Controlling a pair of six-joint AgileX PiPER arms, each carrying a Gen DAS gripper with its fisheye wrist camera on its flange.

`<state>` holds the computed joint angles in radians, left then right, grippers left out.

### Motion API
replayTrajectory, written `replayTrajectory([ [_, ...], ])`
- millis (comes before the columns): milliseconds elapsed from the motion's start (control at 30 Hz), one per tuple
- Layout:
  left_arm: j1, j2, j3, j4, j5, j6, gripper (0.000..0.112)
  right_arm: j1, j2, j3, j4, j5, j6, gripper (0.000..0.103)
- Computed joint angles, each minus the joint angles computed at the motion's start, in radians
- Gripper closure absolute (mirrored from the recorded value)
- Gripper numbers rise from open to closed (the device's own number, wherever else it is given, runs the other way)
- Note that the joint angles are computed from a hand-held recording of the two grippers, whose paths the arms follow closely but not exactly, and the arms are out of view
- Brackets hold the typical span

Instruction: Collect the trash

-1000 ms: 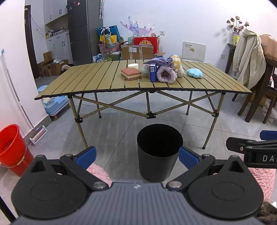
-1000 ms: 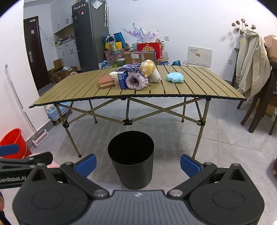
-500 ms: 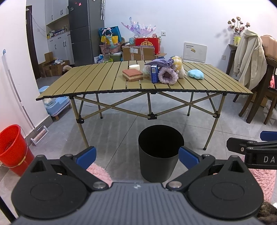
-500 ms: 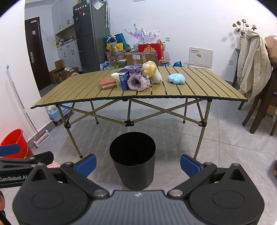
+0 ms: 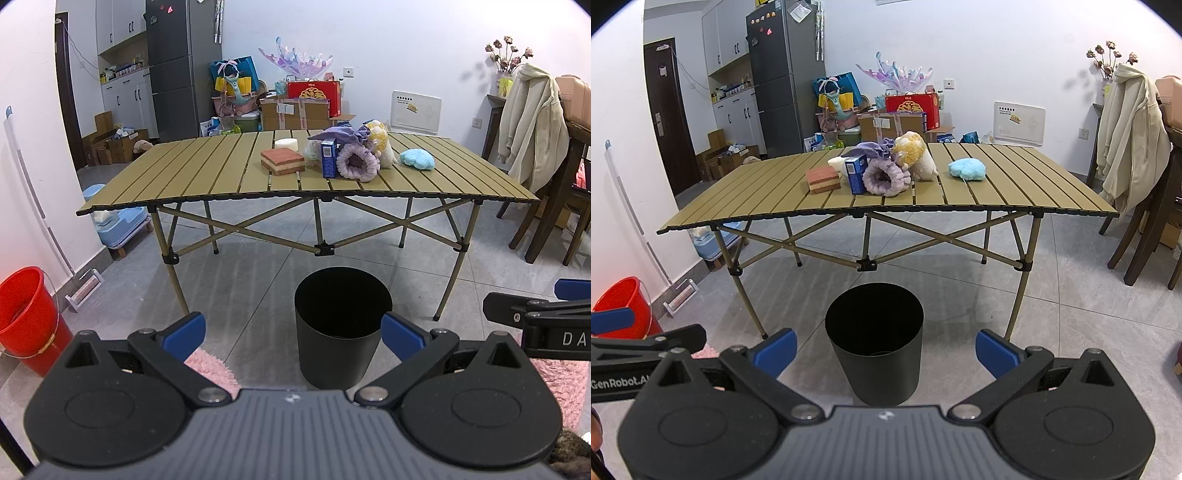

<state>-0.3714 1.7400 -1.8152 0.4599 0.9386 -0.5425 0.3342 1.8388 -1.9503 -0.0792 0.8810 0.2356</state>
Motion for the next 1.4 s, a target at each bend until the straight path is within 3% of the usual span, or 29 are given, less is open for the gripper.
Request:
replayTrajectory([
  [733,0.0,0.003,-0.017,0.0,0.01,0.007,0.009,-0.001,0.004,-0.013,0.003,0.006,-0.002,0.0],
  [1167,-0.013,0.029,-0.113,-0.004,0.07,0.03,0.009,-0.001,0.016,-0.054,0.005,0.025,-0.001,0.0],
  [1400,-0.013,0.026,-0.098,0.002,0.055,0.023,0.009,-0.002,0.013,-0.046,0.003,0.011,0.003,0.0],
])
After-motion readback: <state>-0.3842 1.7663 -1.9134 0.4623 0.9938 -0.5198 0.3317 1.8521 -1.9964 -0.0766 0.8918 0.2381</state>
